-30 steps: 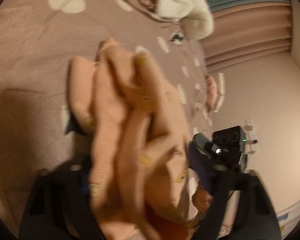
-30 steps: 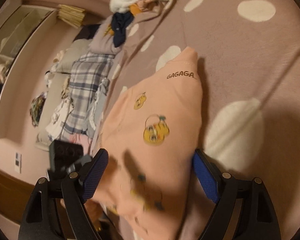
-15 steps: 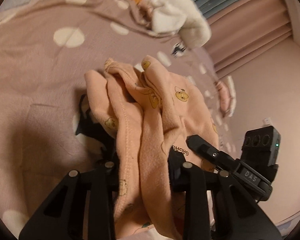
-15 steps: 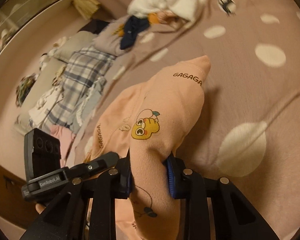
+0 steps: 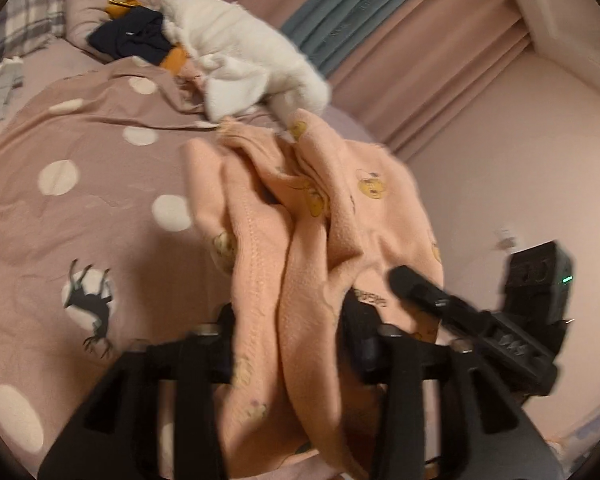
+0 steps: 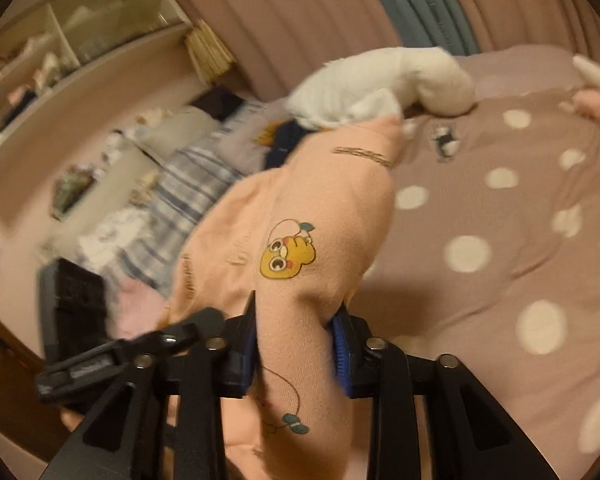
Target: Fold small clothes
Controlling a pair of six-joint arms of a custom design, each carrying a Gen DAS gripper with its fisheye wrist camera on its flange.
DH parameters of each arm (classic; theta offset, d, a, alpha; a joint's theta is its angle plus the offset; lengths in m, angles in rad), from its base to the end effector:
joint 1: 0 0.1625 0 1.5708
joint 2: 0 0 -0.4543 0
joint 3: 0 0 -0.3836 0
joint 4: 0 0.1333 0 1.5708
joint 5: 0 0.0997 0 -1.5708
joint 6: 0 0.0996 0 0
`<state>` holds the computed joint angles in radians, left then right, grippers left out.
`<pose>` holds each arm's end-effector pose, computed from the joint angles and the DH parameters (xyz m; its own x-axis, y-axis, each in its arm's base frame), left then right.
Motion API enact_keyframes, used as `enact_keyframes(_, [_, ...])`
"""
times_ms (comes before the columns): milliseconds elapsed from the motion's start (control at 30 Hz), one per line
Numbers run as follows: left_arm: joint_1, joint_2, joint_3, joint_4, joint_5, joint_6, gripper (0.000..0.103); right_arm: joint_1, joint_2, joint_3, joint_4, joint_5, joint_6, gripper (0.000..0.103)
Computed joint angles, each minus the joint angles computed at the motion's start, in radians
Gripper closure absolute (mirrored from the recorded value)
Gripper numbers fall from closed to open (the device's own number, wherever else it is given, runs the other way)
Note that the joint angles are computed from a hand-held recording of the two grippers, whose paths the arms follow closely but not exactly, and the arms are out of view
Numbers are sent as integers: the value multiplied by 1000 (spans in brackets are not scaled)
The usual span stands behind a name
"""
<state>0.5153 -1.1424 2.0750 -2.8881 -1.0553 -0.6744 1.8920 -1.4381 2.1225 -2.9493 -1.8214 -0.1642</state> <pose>-0.3819 -0.4259 0.2247 -0.9643 0.2349 -0.1226 0.2617 0.7726 -0.5784 0.2595 -0.4360 0.3599 -0.9166 -0.2724 0.2926 -0.3978 0.6941 -0.5999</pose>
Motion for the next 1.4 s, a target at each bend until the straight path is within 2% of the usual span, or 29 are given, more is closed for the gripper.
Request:
enact_keyframes(33, [-10, -1, -8, 72, 37, -35, 6, 5, 3, -1, 6, -56, 30, 39])
enact_keyframes(67, [-14, 1, -4, 111, 73, -67, 1, -1, -3, 7, 1, -71, 44, 30])
enact_keyframes(100, [-21, -5, 14, 108, 100, -87, 1, -14, -16, 24, -17, -57, 49, 20])
enact_keyframes(133, [-27, -9, 31, 102, 126, -100, 1, -31, -31, 44, -35, -30, 44, 20])
enact_keyframes(200, [-32, -20, 50, 127, 154, -103, 0, -38, -43, 64, -48, -34, 50, 19])
enact_keyframes(300, [-29, -36, 65, 192, 127, -80, 0, -12, -30, 62, 12, -160, 97, 18])
enact_keyframes(467, [-31, -34, 86, 180, 82, -51, 0, -33, -41, 82, 50, -134, 104, 18])
enact_keyframes(567, [-44, -25, 68, 243, 90, -42, 0, -29, -47, 90, 58, -139, 114, 18])
enact_keyframes(800, [-67, -15, 74, 233, 79, -4, 0, -46, -70, 117, 52, -118, 130, 17])
enact_keyframes(1100, [-105, -3, 101, 216, 133, 10, 0, -65, -80, 150, 31, -152, 161, 17])
enact_keyframes(1233, [-118, -1, 169, 103, 173, 17, 0, -105, -87, 240, -119, -128, 154, 10])
enact_keyframes(1300, [-115, 5, 172, 136, 177, 7, 0, -136, -82, 274, -165, -114, 155, 10])
enact_keyframes(1333, [-116, 9, 165, 161, 184, 8, 0, -150, -75, 282, -163, -112, 155, 10])
enact_keyframes(1400, [-119, 26, 155, 171, 207, 23, 0, -138, -57, 249, -69, -175, 196, 10])
